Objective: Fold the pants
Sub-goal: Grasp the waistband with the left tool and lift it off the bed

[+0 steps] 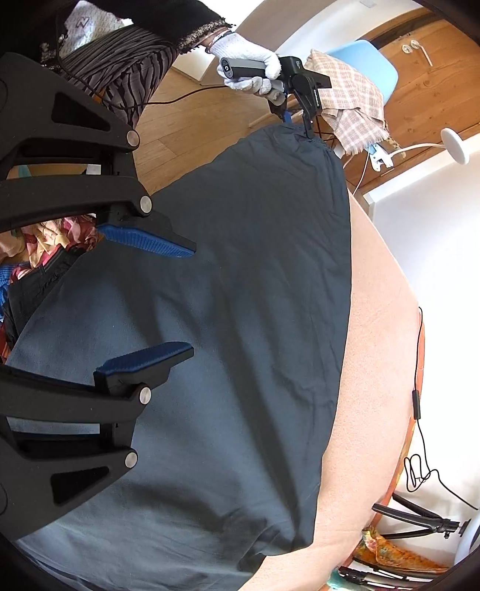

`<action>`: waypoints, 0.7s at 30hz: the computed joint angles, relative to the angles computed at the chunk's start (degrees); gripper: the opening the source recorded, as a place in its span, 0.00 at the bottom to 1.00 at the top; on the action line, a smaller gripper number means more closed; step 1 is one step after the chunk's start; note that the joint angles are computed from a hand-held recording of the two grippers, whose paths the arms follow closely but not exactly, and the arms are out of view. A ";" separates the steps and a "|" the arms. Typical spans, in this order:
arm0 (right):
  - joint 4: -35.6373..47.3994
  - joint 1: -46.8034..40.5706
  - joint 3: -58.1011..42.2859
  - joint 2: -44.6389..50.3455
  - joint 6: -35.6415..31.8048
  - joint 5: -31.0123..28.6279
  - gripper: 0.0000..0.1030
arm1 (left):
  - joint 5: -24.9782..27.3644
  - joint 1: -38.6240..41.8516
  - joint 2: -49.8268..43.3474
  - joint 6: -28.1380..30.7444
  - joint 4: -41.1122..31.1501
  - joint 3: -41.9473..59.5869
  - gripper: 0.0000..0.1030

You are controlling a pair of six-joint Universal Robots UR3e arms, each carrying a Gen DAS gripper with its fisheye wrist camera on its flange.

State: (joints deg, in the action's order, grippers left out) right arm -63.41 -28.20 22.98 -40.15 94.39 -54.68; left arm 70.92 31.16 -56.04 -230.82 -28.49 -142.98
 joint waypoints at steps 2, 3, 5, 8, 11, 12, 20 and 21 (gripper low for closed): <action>1.85 0.07 -3.47 1.82 0.72 -0.14 0.49 | 1.54 -1.21 -0.81 -1.33 2.31 -0.20 0.45; 2.47 0.11 -4.78 2.51 1.09 -0.22 0.49 | 2.72 -2.12 -1.55 -1.75 3.51 -0.06 0.45; 2.62 0.22 -5.93 3.23 1.88 -0.45 0.49 | 5.07 -4.06 -3.48 -1.93 4.82 1.06 0.44; 0.92 0.29 -3.94 2.40 2.30 -0.59 0.49 | 8.94 -7.18 -6.01 -2.25 5.72 3.04 0.39; -0.19 0.27 -1.97 1.29 2.05 -0.56 0.49 | 11.42 -8.80 -7.11 -2.68 7.20 3.56 0.29; -0.18 0.27 -1.94 1.22 1.92 -0.56 0.49 | 12.06 -9.22 -7.45 -2.50 7.66 3.76 0.27; 1.32 -0.20 -2.61 1.13 1.32 0.22 0.49 | 22.40 -17.89 -13.61 0.73 10.05 10.30 0.16; 1.30 -0.28 -2.60 1.13 1.28 0.31 0.49 | 24.04 -19.32 -14.29 1.39 9.89 11.61 0.16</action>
State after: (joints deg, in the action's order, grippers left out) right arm -62.10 -28.48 20.38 -39.02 95.67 -54.37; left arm 94.96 11.84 -70.33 -229.42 -18.61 -131.37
